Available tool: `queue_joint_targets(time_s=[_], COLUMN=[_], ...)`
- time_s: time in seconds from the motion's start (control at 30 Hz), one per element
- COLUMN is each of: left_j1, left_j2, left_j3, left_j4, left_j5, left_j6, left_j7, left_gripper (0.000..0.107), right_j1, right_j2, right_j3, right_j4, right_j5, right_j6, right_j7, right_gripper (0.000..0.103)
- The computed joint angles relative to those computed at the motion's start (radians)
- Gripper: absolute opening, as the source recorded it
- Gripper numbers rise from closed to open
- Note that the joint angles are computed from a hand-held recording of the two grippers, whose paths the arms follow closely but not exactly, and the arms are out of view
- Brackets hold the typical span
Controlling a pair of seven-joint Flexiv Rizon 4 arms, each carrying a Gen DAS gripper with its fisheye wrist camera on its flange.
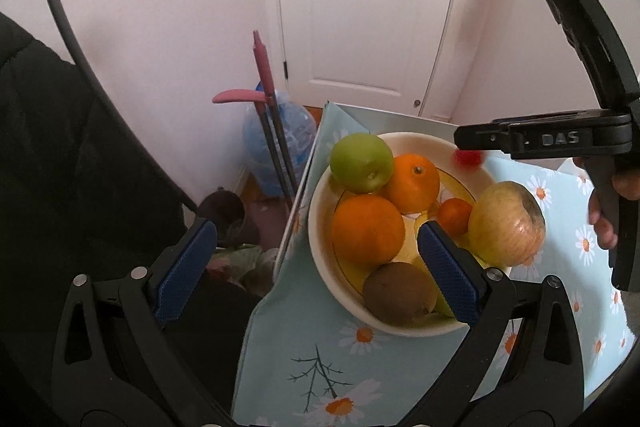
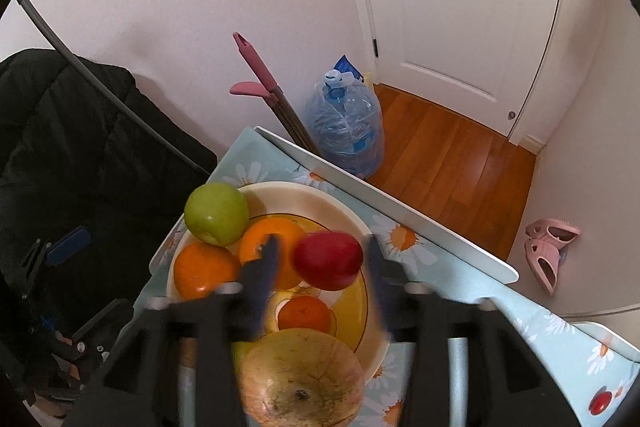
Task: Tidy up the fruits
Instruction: 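Lower the red fruit into the cream bowl and open the right tool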
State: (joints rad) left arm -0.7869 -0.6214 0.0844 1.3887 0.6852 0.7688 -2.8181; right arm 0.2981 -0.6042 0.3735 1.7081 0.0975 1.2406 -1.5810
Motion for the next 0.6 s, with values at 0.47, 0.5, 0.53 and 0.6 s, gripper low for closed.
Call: queue_joint_targets(time_s=[0.47, 0.5, 0.53, 0.6], left_j1=[-0.033, -0.037, -0.04, -0.045], left_j2=[0.036, 0.041, 0.046, 0.054], left_j3=[-0.013, -0.015, -0.017, -0.023], left_j4=[-0.009, -0.011, -0.014, -0.02], left_j5=[0.027, 0.035, 0.044, 0.058], left_j6=[-0.054, -0.058, -0.06, -0.062], left_j7=[0.014, 0.015, 0.017, 0.025], left_gripper=[0.103, 0.103, 0.103, 0.103], right_j1=[-0.004, 0.004, 0.006, 0.008], right_j2=[0.093, 0.109, 0.124, 0.163], right_j3=[0.009, -0.001, -0.005, -0.012], right_j4=[0.153, 0.171, 0.189, 0.23], right_j5=[-0.002, -0.009, -0.013, -0.019], right_j6=[0.145, 0.156, 0.166, 0.184], right_j7=[0.044, 0.058, 0.069, 0.094], right_gripper=[0.103, 0.103, 0.103, 0.103])
